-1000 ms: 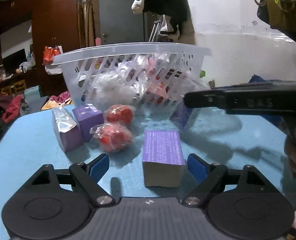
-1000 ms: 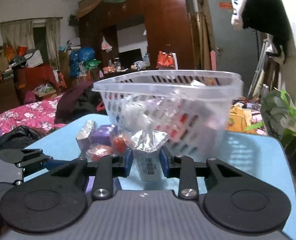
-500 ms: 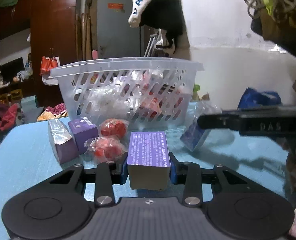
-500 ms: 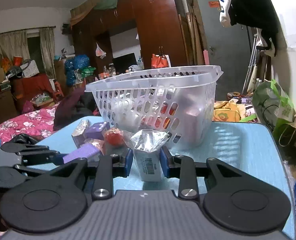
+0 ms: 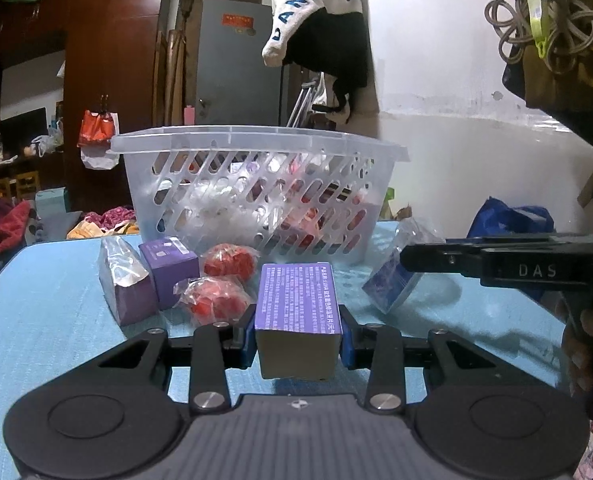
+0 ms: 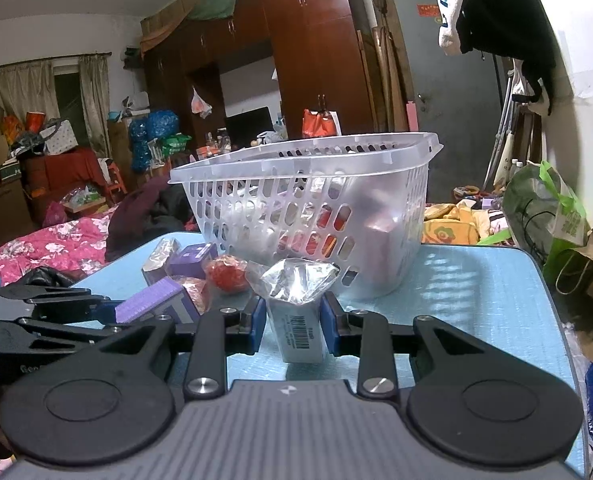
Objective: Organize objects
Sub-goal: 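Carry both boxes over the basket and open both tools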
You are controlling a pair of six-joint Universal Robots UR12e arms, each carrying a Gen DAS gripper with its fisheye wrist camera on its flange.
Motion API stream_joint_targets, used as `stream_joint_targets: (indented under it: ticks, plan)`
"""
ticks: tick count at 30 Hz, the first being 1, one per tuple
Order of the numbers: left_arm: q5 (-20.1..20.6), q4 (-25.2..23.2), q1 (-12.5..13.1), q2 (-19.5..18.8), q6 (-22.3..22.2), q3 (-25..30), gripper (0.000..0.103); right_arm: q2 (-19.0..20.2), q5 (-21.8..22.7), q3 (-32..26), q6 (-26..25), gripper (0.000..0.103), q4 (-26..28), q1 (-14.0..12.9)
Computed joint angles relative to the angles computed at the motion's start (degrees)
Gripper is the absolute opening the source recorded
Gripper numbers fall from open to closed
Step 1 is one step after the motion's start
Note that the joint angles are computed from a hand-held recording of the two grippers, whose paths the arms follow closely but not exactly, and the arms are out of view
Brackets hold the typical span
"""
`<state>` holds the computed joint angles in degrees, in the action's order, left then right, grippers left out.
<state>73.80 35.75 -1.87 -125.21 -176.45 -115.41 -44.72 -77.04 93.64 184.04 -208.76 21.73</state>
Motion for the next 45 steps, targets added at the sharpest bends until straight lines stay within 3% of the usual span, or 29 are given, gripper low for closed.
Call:
stream_joint_targets:
  ticks: [8, 12, 16, 19, 22, 26, 27, 28, 29, 30, 32, 34, 36, 39, 42, 45]
  plan:
    - [-1.96, 1.86, 1.38, 0.22, -2.57, -0.38, 0.042, -0.40, 0.21, 0.47, -0.24, 0.033, -0.97, -0.05]
    - [-3.04, 3.77, 2.17, 1.32, -1.52, -0.13, 0.042, -1.39, 1.74, 1.05, -0.52, 0.033, -3.14, -0.15]
    - [-4.99, 4.25, 3.38, 2.95, -2.51, 3.50, 0.042, -2.46, 0.65, -0.99, -3.06, 0.033, -5.77, 0.10]
    - [-5.36, -1.83, 3.55, 3.64, -4.26, 9.32, 0.042, -2.27, -0.96, -6.08, -5.32, 0.033, -3.18, 0.35]
    - [-2.30, -10.08, 2.54, 2.70, -4.26, 15.90, 0.042, -0.88, -3.89, -12.10, -7.56, 0.033, 2.33, 0.90]
    - [-1.36, -18.13, 2.07, 0.62, -5.27, 20.57, 0.044, 1.82, -7.23, -18.79, -10.98, 0.034, 10.73, 1.56]
    - [-1.80, -17.68, 2.24, 0.02, -6.01, 20.88, 0.048, 2.26, -7.80, -19.59, -11.69, 0.041, 12.14, 1.66]
    - [-1.72, -17.79, 2.33, -0.60, -6.27, 21.39, 0.071, 2.70, -7.95, -20.25, -12.06, 0.062, 13.03, 1.68]
    - [-0.91, -18.41, 2.35, -0.76, -6.65, 21.46, 0.091, 2.81, -7.71, -20.24, -11.78, 0.072, 13.44, 1.54]
    - [-0.16, -18.59, 2.43, -0.79, -7.13, 21.26, 0.092, 3.02, -7.02, -20.24, -11.15, 0.080, 13.14, 1.41]
    - [0.47, -16.06, 2.68, -0.68, -6.71, 19.94, 0.092, 2.27, -6.14, -18.21, -10.81, 0.084, 11.21, 1.23]
    - [1.96, -11.95, 2.86, -0.06, -4.71, 17.49, 0.092, 1.42, -7.38, -16.18, -11.14, 0.101, 9.03, 1.47]
    - [4.05, -7.30, 3.07, 0.77, -3.63, 14.10, 0.092, 0.54, -6.64, -12.74, -9.69, 0.103, 3.62, 1.37]
    - [4.25, -2.35, 4.25, 1.52, -3.88, 8.84, 0.094, -0.94, -1.35, -8.03, -6.68, 0.103, 1.77, 0.71]
    - [5.56, -5.69, 4.51, 1.35, -2.82, 7.57, 0.094, -0.82, 1.78, -6.17, -7.24, 0.103, 5.60, 1.21]
    - [6.64, -12.10, 4.47, 0.74, -2.35, 8.69, 0.094, 0.81, 4.08, -8.40, -9.18, 0.100, 13.94, 2.21]
